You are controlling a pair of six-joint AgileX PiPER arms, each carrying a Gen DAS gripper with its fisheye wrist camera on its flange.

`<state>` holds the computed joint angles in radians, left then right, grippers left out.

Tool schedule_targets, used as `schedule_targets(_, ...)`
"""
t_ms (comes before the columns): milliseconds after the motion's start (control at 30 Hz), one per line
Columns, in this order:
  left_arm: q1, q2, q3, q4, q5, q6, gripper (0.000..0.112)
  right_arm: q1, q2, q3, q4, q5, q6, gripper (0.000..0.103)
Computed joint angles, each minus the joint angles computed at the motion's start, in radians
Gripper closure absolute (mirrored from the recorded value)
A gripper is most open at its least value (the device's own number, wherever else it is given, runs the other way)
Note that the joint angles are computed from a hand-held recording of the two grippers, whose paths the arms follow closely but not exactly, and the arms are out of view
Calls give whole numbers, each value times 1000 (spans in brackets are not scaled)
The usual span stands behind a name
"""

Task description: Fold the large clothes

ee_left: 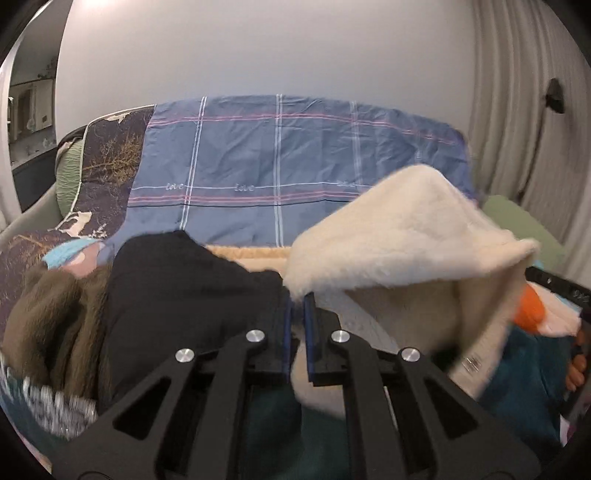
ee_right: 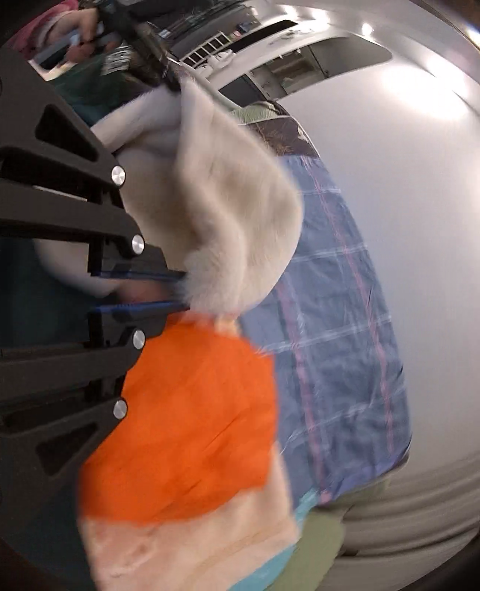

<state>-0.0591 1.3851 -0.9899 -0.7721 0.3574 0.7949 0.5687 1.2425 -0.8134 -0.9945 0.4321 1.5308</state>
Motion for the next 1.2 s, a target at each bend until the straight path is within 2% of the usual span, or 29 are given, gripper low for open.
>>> schedule_targets(100,78,-121,186,-223,18,288,106,-11,-177,221,40,22,58,94)
schedule_targets(167,129,-172,280,-292,43,407,106,-64,-252,316,163,-2,-16,94)
schedule_targets(233,124,-198,314,-226,26,371,105,-63,-274,322,230,3,-79,94)
schedule_targets(267,121,-208,310,-198,24,325,100,-41,-276,304,215,19,-78,91)
schedule_targets(300,140,-215,295,-210,61,315,88,-12,-274,269,228,42,-110,90)
schedule_targets(333,164,-221,281,-262,101,342,82,17,-253,209,264,52,-181,75)
schedule_targets(367,179,-229,264,-322,133,366,63,16,-234,163,315,49,-266,49)
schedule_targets(400,172,-232,235,-341,146,356,39,11,-200,112,349,42,-335,38)
schedule_targets(433,146,-220,202,-321,135,325,32,-2,-146,32,403,27,-434,33)
schedule_targets(500,32,-151,102,-161,51,162,29,-43,-46,-101,570,17,-634,31)
schedule_targets(533,-9,-106,50,-61,41,62,29,-66,35,-186,670,4,-732,24)
schedule_targets(600,-70,38,-97,139,44,-138,29,-114,182,-359,870,38,-889,19)
schedule_targets(667,-100,168,-249,313,116,-337,29,-180,352,-558,1070,126,-1042,15)
schedule_targets(700,-108,226,-313,361,150,-413,29,-202,425,-658,1147,202,-1099,16)
schedule_targets(733,-112,297,-392,370,206,-449,32,-212,500,-739,1188,253,-1118,38)
schedule_targets(767,-113,342,-435,370,240,-457,58,-201,536,-780,1190,281,-1123,93)
schedule_targets(800,-123,393,-481,368,286,-445,82,-180,552,-781,1152,273,-1110,92)
schedule_targets(833,-136,408,-489,392,300,-463,101,-148,528,-743,1073,232,-1072,92)
schedule_targets(867,-147,390,-458,400,275,-443,101,-109,466,-664,973,153,-1016,92)
schedule_targets(900,-156,349,-387,370,209,-383,101,-78,394,-564,873,69,-946,92)
schedule_targets(933,-158,275,-296,302,160,-283,101,-37,295,-464,773,24,-876,92)
schedule_targets(1000,-133,133,-137,135,151,-83,100,39,112,-264,573,-36,-748,91)
schedule_targets(1067,-89,21,-10,-23,163,117,97,142,-55,-78,373,-12,-609,87)
schedule_targets(1100,-48,-60,68,-102,186,211,96,189,-96,-24,273,31,-509,86)
schedule_targets(1133,0,-113,116,-174,219,286,96,262,-145,49,189,111,-409,78)
schedule_targets(1167,63,-172,167,-252,272,368,88,327,-173,92,142,182,-309,72)
schedule_targets(1200,141,-228,211,-313,350,445,72,398,-208,138,119,245,-210,71)
